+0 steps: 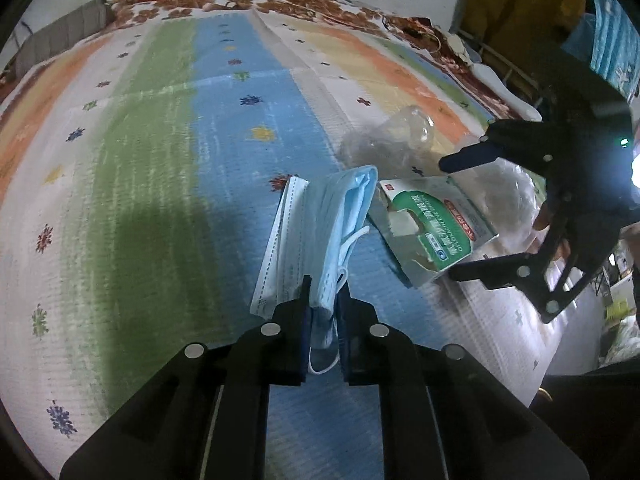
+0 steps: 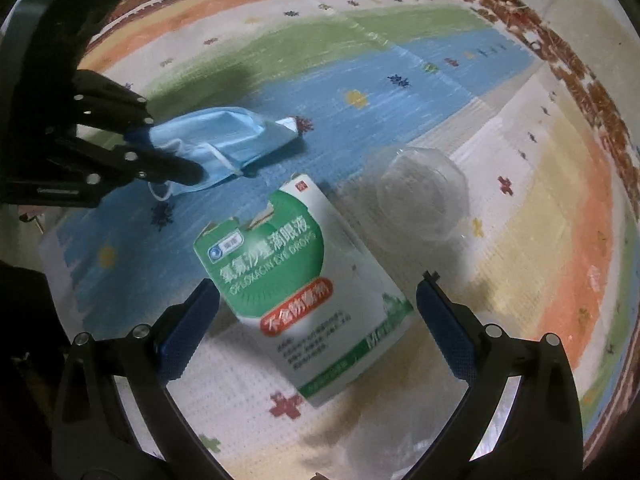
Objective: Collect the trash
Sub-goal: 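Grasp the blue face mask with left tool while right tool grasps the eye-drops box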
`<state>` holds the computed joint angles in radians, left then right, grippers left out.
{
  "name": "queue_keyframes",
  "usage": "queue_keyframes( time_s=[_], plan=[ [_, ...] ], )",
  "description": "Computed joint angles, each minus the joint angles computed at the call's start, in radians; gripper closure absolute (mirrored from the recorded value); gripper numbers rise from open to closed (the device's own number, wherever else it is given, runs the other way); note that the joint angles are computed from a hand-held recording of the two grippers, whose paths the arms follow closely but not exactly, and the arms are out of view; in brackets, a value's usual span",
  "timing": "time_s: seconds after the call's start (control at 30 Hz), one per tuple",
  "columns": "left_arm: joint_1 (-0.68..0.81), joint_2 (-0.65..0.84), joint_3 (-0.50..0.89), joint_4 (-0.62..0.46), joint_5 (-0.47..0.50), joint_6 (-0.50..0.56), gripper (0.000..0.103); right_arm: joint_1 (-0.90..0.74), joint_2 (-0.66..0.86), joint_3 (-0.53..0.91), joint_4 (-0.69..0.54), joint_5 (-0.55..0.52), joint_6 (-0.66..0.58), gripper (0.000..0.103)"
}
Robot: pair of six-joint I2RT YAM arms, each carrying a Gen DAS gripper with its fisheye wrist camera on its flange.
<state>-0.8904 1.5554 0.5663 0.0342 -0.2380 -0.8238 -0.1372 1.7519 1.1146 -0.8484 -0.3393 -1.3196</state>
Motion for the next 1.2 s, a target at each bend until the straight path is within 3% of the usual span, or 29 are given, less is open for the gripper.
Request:
queue_keyframes(
  time_s=[0.13, 0.2, 0.3, 0.47, 0.67, 0.77, 0.9, 1.1, 1.2],
  plan=[
    [0.005, -0.022, -0.017, 0.001, 0.000, -0.009, 0.093, 0.006, 0.011, -0.029, 0.054, 0.029, 0.019, 0.009],
    [0.006, -0.024, -0.017, 0.002, 0.002, -0.010, 0.093, -0.013, -0.007, -0.054, 0.058, -0.010, 0.018, 0.009],
    [0.003, -0.026, -0.009, -0.012, -0.001, -0.007, 0.094, -0.011, -0.079, -0.135, 0.114, -0.003, -0.006, 0.014],
    [0.012, -0.036, 0.000, -0.024, 0.011, -0.009, 0.098, -0.017, -0.091, -0.121, 0.031, -0.034, 0.021, 0.025],
    [0.035, -0.055, -0.002, -0.034, 0.019, -0.027, 0.098, -0.028, -0.011, -0.052, -0.029, -0.062, 0.102, 0.025],
    [0.034, -0.067, -0.008, -0.034, 0.014, -0.035, 0.098, -0.024, -0.008, -0.066, 0.006, -0.071, 0.125, 0.019],
    [0.030, -0.083, -0.008, -0.049, 0.006, -0.043, 0.098, -0.023, -0.007, -0.060, -0.028, -0.102, 0.126, 0.029],
    [0.025, -0.085, 0.041, -0.151, -0.028, -0.055, 0.098, -0.040, -0.045, -0.093, -0.018, -0.117, 0.187, 0.031],
    [-0.013, -0.090, 0.093, -0.258, -0.148, -0.117, 0.099, -0.048, -0.057, -0.115, -0.008, -0.102, 0.210, 0.032]
  ],
)
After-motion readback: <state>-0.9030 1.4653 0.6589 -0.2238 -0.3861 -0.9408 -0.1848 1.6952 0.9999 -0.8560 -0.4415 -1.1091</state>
